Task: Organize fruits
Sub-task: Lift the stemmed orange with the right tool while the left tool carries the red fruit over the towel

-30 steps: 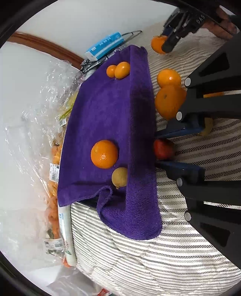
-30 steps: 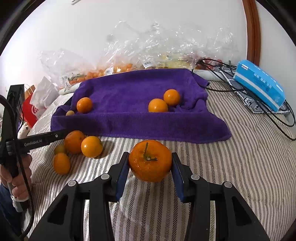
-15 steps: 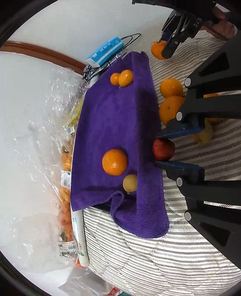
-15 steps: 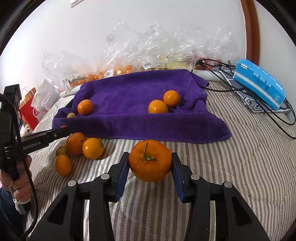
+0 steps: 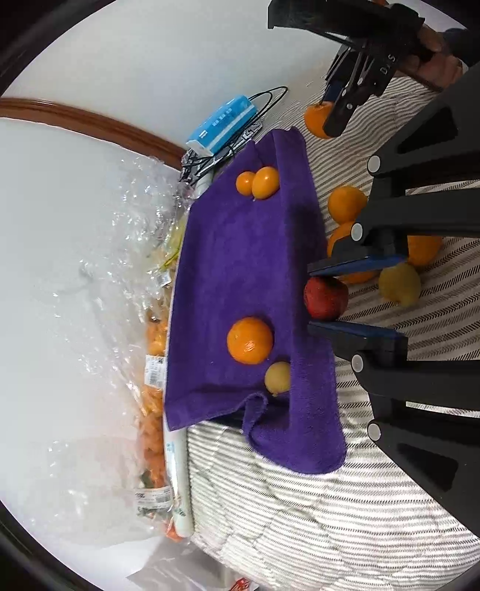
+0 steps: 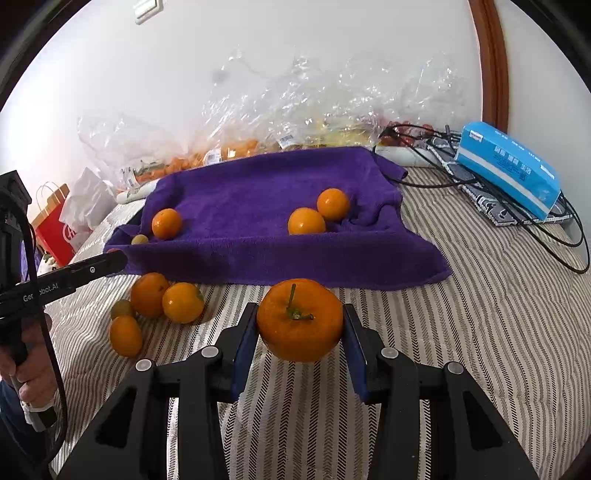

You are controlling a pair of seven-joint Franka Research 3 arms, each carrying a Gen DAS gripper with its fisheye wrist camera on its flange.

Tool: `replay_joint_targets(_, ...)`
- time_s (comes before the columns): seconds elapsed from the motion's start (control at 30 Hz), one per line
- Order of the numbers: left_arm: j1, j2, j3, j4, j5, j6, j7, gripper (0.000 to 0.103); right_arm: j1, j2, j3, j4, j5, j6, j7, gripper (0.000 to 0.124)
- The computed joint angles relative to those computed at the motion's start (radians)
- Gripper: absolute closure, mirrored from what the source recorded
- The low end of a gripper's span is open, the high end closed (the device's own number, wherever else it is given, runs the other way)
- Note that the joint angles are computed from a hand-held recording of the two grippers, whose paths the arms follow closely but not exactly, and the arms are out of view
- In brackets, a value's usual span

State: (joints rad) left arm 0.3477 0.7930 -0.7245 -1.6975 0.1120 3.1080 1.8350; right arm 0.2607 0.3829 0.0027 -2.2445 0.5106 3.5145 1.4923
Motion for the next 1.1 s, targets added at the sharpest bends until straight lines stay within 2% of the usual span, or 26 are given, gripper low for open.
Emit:
replay_joint_targets(0.1,0.008,-0.008,-0.004,-0.005,-0.001,-0.002,-0.005,0.080,-0.027,-0.017,0.024,-0.005,-0.026,-0.013,0.022,0.080)
replay_joint_targets(0.13,0.015,-0.009,-0.012,-0.008,-0.004,-0.004,-0.005,0.080,-0.016,-0.023,0.014,-0.005,-0.022,-0.015,0.016,0.080)
replay_joint_targets(0.23,0.032,-0.025,-0.030,-0.015,-0.018,-0.016,-0.009,0.080,0.072,-0.039,-0.061,0.008,0.046,-0.016,-0.056,0.080)
replay_joint_targets(0.3,0.035,-0.040,-0.032,-0.016,-0.029,-0.021,-0.012,0.080,0.099,-0.048,-0.085,0.023,0.084,-0.026,-0.095,0.080)
replay_joint_targets(0.4,-0.018,-0.074,0.026,0.014,-0.050,-0.047,-0.044,0.080,0.133,-0.051,-0.118,0.055,0.137,-0.039,-0.149,0.080)
replay_joint_targets(0.47,-0.009,-0.065,0.006,0.038,-0.074,-0.056,-0.028,0.080,0.193,-0.043,-0.176,0.091,0.202,-0.055,-0.210,0.080)
replay_joint_targets(0.53,-0.034,-0.069,0.028,0.064,-0.087,-0.059,-0.027,0.080,0.237,-0.034,-0.221,0.126,0.254,-0.072,-0.257,0.080)
replay_joint_targets(0.67,-0.091,-0.054,0.072,0.137,-0.105,-0.065,-0.031,0.080,0.174,-0.014,-0.177,0.197,0.211,-0.094,-0.249,0.080)
replay_joint_targets(0.73,-0.115,-0.034,0.084,0.182,-0.116,-0.075,-0.029,0.080,0.177,0.007,-0.185,0.232,0.202,-0.095,-0.245,0.080)
replay_joint_targets(0.77,-0.145,-0.029,0.114,0.205,-0.116,-0.074,-0.039,0.080,0.189,0.023,-0.202,0.259,0.203,-0.102,-0.244,0.080)
replay_joint_targets(0.8,-0.178,-0.026,0.150,0.225,-0.114,-0.067,-0.054,0.080,0.178,0.031,-0.191,0.273,0.192,-0.100,-0.236,0.080)
replay_joint_targets(0.83,-0.205,-0.016,0.176,0.248,-0.109,-0.060,-0.065,0.080,0.136,0.041,-0.153,0.290,0.163,-0.097,-0.221,0.080)
replay_joint_targets(0.93,-0.249,0.016,0.220,0.305,-0.097,-0.067,-0.087,0.080,0.086,0.077,-0.110,0.332,0.113,-0.092,-0.189,0.080)
replay_joint_targets(1.1,-0.265,0.070,0.232,0.362,-0.097,-0.091,-0.093,0.080,-0.029,0.125,-0.012,0.366,0.022,-0.087,-0.125,0.080)
